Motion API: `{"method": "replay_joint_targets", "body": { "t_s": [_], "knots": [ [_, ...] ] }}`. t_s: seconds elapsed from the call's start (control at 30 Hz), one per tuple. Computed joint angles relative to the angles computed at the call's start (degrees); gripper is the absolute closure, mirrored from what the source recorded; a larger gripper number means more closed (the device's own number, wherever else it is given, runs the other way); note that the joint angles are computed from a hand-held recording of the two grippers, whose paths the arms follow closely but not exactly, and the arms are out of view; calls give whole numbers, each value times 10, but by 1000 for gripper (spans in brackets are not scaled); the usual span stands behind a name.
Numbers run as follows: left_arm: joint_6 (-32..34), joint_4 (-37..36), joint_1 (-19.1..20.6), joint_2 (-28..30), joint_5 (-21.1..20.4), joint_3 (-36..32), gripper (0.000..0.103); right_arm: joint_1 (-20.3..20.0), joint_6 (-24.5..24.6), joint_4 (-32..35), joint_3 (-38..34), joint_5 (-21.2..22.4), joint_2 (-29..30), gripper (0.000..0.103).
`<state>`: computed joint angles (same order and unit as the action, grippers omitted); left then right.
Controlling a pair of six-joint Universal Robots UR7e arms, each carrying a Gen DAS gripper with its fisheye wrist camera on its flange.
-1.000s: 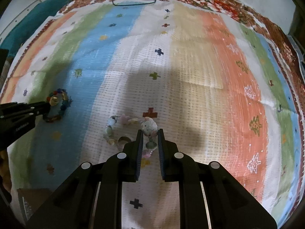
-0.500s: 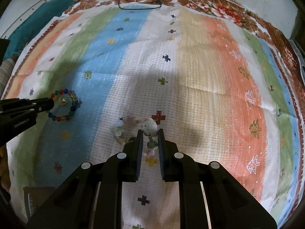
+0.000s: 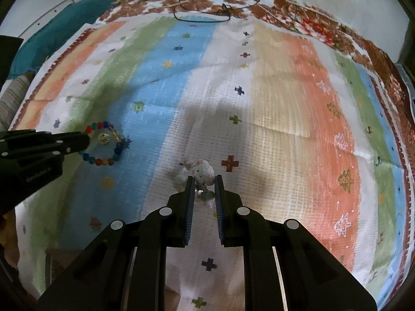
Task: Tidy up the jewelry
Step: 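Lift the multicolour bracelet with the left tool while the right tool lifts the crystal bracelet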
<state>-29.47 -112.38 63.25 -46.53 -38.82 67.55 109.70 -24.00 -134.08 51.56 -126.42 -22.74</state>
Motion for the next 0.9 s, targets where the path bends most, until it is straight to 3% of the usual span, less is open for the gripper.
{"method": "replay_joint_targets", "body": {
  "t_s": [0.9],
  "knots": [
    [-22,-23,-39,-40,7,52,94,19,-18,-58,84,21,-56,87]
  ]
}}
